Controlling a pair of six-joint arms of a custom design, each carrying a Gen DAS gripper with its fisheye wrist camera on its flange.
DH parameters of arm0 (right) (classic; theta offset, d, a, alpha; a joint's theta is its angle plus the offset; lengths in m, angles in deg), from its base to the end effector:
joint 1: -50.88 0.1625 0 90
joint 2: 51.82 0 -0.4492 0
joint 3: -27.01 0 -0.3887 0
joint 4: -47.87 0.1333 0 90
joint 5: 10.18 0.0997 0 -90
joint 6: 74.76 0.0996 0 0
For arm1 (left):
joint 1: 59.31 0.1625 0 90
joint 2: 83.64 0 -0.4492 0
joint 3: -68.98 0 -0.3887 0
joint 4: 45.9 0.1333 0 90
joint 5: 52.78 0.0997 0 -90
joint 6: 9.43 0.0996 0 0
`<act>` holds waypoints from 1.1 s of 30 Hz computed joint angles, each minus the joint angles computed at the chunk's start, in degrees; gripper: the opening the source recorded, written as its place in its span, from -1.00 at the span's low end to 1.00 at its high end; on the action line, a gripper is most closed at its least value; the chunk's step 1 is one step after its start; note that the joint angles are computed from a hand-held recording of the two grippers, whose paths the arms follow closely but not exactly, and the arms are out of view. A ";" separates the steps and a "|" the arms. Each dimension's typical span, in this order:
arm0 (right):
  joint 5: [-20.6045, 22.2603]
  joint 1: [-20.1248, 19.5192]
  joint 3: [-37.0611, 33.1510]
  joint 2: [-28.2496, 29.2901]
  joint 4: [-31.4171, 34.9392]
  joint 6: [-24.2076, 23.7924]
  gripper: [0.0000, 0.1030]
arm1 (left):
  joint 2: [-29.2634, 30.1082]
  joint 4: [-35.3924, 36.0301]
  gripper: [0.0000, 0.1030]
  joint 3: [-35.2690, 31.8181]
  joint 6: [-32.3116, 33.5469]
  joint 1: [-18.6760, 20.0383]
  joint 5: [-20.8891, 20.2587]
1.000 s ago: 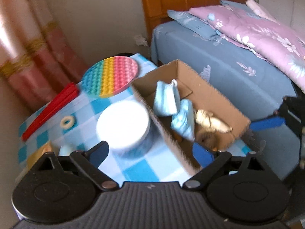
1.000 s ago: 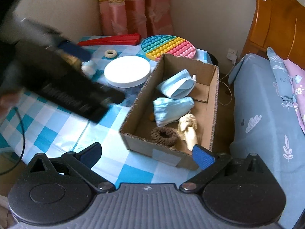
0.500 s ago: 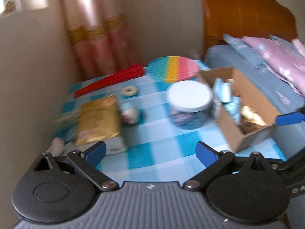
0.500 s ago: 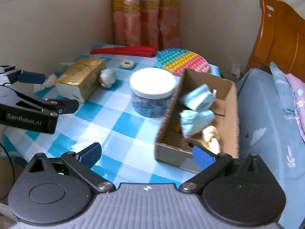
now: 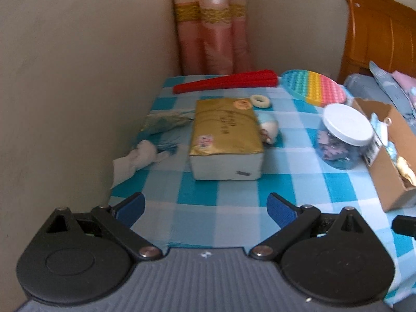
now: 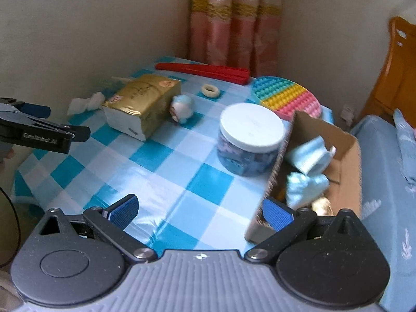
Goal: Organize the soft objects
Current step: 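Withdraw both open tools from the box back over the table, then lower the left tool onto the white knotted cloth by the wall and close it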
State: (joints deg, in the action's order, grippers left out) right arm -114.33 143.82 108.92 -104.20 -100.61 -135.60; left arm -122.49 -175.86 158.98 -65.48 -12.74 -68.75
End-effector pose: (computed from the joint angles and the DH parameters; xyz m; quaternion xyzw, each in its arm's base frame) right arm 0.1471 -0.7398 0.2905 0.4815 -0.8321 0.1593 0.2244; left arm -0.3054 -0.6558 0.0953 -0.0290 0.7963 -0.4069 0.4466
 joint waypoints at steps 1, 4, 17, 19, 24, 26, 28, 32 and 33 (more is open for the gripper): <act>-0.11 0.19 -0.45 0.39 0.33 -0.21 1.00 | -0.33 -0.03 0.94 0.40 -0.47 0.21 -0.24; 0.01 0.61 -2.30 1.69 2.08 -0.83 1.00 | -0.66 -3.39 0.94 1.83 1.14 0.72 0.19; 0.43 1.98 -9.16 6.91 6.24 -1.88 1.00 | -1.99 12.54 0.94 -1.29 -5.41 3.19 2.98; 0.74 1.95 -9.76 7.34 7.02 -1.96 1.00 | -2.25 11.04 0.93 -1.62 -4.35 3.66 2.61; 1.05 1.87 -10.77 8.05 8.16 -2.07 1.00 | -2.32 13.91 0.92 -4.80 -6.06 4.79 2.45; 1.46 1.81 -11.00 8.11 8.43 -2.40 1.00 | -2.18 15.34 0.89 -6.48 -7.06 5.28 2.20; 2.06 1.75 -11.03 8.03 8.47 -2.80 1.00 | -2.03 18.05 0.88 -8.34 -10.04 5.76 1.91; 3.89 1.48 -11.22 7.69 8.88 -3.58 1.00 | -1.66 20.87 0.78 -11.39 -14.82 6.88 -0.20; 4.34 1.38 -11.27 7.57 9.08 -3.65 1.00 | -1.50 22.83 0.71 -12.32 -17.05 7.15 -0.74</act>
State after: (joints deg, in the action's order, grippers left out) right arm -109.99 145.20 97.65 -96.63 -91.53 -139.25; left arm -124.00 -153.04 146.65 -82.53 -5.59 -69.50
